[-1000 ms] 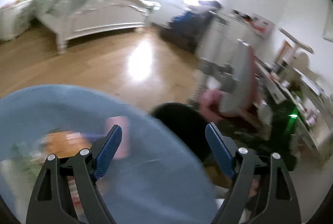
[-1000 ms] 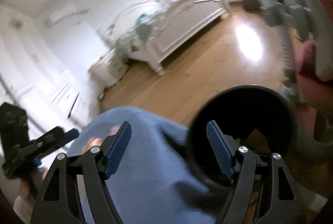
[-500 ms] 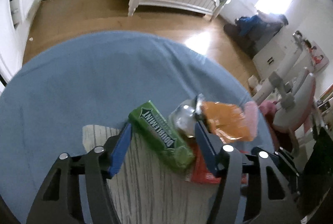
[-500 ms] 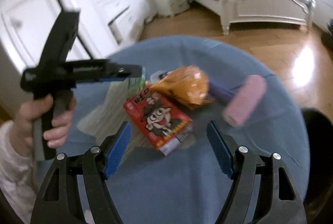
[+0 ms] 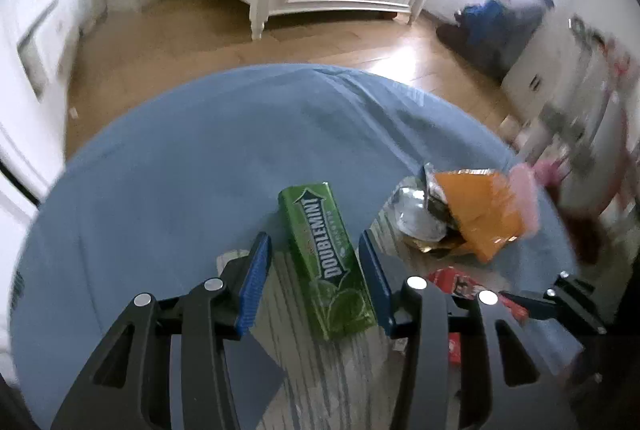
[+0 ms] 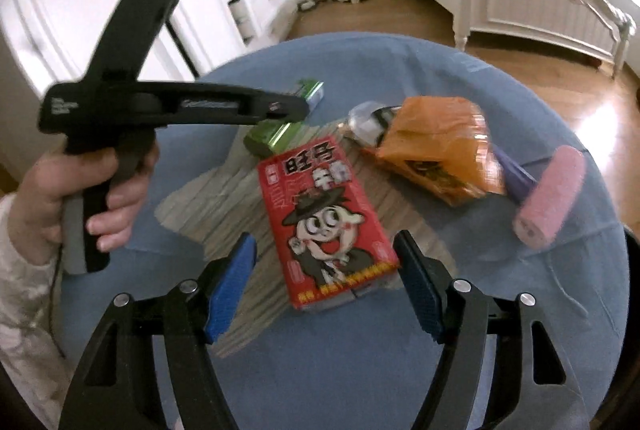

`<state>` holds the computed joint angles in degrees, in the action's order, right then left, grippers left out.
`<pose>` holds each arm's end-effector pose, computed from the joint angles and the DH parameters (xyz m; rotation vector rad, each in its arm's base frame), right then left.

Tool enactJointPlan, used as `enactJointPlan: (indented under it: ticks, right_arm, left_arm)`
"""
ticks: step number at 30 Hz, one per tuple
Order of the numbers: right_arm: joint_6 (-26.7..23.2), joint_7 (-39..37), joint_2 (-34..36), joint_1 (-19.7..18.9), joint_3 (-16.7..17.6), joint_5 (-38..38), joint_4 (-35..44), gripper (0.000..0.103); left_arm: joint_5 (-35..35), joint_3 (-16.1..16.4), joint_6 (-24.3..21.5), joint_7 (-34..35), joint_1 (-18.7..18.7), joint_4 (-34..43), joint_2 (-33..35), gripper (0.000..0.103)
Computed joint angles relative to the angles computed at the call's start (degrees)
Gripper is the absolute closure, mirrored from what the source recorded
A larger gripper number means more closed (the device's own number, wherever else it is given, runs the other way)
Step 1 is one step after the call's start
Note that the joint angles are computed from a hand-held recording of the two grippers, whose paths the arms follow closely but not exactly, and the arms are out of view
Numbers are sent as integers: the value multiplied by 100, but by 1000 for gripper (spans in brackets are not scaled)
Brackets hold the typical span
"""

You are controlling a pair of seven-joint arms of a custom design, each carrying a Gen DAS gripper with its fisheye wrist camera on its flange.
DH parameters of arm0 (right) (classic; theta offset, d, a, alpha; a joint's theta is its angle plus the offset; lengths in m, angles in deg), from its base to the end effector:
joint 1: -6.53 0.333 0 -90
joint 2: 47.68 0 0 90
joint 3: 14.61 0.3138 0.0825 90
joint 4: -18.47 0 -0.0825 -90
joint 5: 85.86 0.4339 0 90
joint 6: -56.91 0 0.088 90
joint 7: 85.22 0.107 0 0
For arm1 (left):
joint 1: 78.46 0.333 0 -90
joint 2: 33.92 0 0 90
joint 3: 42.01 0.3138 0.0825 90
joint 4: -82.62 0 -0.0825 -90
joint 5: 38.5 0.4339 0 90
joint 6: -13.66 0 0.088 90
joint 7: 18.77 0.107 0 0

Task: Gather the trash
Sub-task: 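Carry the gum pack in the left tool while the right carries the snack box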

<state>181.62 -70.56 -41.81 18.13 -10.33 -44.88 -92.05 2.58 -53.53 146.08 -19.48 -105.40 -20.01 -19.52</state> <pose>0.6150 0.1997 0.4333 -2.4669 0.4443 0.0402 0.5590 -0.4166 0.4199 -2.2909 1.3516 -0.5942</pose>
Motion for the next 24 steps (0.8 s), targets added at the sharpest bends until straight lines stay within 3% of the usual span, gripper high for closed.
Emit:
enactJointPlan:
  ticks: [1,2,3,4,6,9,14,19,24]
  right_arm:
    - [114,-9,-24,22,17,6,-80,48]
    - [260,-39,-60,35,34,131,-162,51]
    - [157,91,-27,23,18,190,-107,52]
    - [0,176,14,-5,-2,240,-57,52]
    - [-414,266,99,-126,-55,461,90,52]
    - [-1040,244,89,-373,-154,974,230,52]
    - [-1850,251,113,-873,-385,2107,576,52]
    - [-1475,419,192,-1308,-593,3165,843,52]
    - [-824,849,709,-1662,-633,3542,1419,52]
  left_arm:
    - [52,-12,-239,161,-49,175,117,59]
    - [70,-17,-439,277,-95,295,191,61]
    - [81,-7,-566,284,-128,319,198,71]
    - [84,3,-577,236,-136,263,155,72]
    - [178,28,-175,-56,-80,-136,-105,72]
    - [429,-19,-5,-469,-63,-450,-382,72]
    - [1090,-158,147,-823,-121,-188,-450,72]
    - [1693,-130,437,-759,-329,826,105,72]
    - [1613,117,969,-218,-627,2400,1276,72]
